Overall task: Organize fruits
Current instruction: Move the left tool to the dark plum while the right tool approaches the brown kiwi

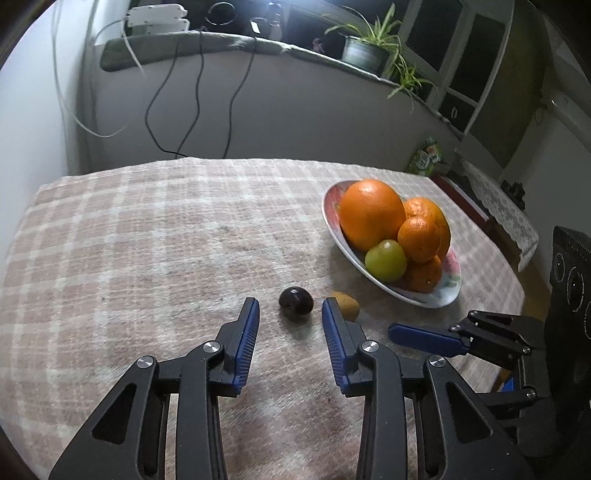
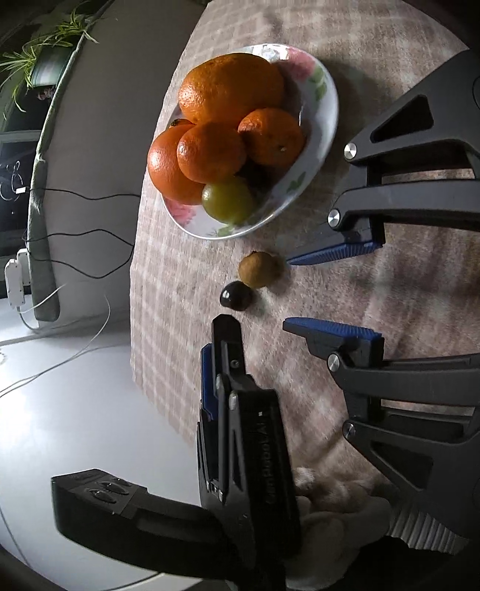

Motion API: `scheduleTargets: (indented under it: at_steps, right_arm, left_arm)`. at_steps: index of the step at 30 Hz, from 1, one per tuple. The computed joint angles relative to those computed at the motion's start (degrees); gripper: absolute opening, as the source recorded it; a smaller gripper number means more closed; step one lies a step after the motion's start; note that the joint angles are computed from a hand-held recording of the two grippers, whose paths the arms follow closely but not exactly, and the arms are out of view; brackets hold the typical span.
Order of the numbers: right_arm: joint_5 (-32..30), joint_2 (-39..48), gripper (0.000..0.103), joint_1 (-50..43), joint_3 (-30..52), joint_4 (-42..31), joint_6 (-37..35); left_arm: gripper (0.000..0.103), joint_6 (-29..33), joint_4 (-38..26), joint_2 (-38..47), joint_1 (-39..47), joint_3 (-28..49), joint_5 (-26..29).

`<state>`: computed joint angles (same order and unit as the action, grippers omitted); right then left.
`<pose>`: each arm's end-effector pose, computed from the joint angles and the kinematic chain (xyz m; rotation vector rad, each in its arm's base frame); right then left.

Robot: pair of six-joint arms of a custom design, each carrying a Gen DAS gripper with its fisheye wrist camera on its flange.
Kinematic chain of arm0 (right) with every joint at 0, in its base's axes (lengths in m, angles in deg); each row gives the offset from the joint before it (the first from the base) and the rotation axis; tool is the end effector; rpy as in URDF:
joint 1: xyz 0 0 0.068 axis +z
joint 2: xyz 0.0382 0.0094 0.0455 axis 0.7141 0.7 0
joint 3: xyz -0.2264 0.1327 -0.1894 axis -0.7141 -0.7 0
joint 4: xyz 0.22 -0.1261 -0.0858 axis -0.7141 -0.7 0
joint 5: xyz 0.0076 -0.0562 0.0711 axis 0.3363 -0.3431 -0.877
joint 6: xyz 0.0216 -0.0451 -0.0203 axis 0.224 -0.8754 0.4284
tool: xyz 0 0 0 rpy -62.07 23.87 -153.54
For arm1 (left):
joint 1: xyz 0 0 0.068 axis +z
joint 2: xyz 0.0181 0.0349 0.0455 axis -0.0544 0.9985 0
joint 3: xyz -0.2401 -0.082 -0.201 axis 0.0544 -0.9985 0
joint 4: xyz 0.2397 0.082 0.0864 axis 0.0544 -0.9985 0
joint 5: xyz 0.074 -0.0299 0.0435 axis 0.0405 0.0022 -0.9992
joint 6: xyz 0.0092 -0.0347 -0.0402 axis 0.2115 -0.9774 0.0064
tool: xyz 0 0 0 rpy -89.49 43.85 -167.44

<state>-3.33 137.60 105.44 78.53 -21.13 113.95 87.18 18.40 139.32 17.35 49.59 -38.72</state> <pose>0.1115 0.1637 0.0872 -0.3099 2.3696 0.2897 0.1936 0.0468 0.0880 0.5522 2.3504 -0.5872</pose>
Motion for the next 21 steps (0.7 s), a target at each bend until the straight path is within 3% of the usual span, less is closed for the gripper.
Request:
scheduleTargets:
  at_steps: [14, 21]
  right_arm:
    - [2.2, 3.1, 0.031, -1.0, 3.3, -2.7, 1.1]
    - [2.2, 5.5, 0.031, -2.4, 4.7, -2.6, 0.9]
  left_arm:
    - [0.034, -1.5, 3.9, 4.2, -5.5, 1.3, -3.8]
    - [0.024, -1.0, 3.4, 5.8, -5.7, 2.6, -3.6]
